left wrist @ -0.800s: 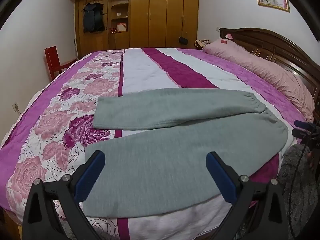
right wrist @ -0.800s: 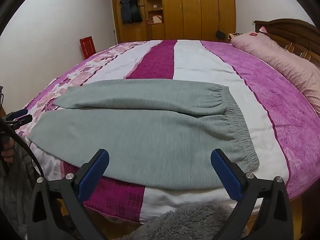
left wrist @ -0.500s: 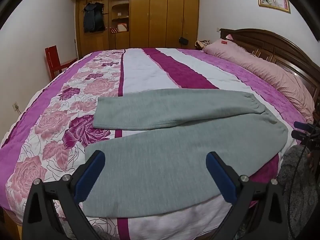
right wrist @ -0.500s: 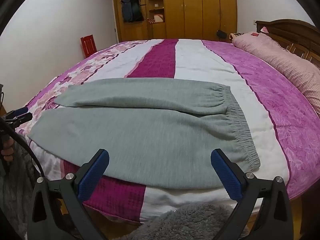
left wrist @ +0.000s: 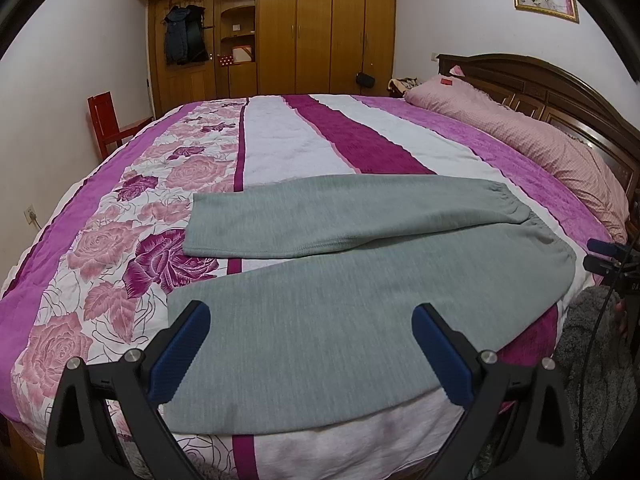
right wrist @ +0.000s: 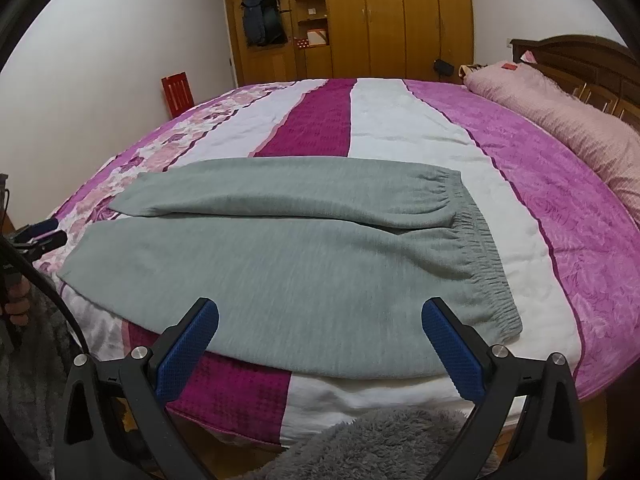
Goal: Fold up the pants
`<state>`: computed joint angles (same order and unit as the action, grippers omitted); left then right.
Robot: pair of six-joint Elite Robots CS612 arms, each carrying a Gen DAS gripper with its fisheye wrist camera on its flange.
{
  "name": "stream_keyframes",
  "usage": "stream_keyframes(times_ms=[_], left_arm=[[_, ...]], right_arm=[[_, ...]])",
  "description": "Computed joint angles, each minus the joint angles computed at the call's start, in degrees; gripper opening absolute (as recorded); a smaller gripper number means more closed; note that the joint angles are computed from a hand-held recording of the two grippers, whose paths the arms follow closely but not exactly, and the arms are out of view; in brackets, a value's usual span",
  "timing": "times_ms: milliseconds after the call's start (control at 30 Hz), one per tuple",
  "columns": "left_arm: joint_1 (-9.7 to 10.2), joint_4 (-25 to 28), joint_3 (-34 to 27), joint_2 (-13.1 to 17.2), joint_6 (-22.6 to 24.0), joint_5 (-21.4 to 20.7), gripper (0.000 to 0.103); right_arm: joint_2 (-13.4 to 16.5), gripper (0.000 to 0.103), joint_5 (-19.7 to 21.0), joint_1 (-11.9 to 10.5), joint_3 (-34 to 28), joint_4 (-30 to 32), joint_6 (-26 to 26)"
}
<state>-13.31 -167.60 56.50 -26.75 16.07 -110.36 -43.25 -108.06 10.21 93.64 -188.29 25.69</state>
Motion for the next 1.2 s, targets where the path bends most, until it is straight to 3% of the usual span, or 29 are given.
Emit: stream_keyframes(times_ms=[1200], left_arm=[[0.07,0.8,-0.4,0.2,1.1,-0.2,0.103]], right_arm=[[0.2,0.101,-0.2,0.0,-0.1,0.1,-0.3]])
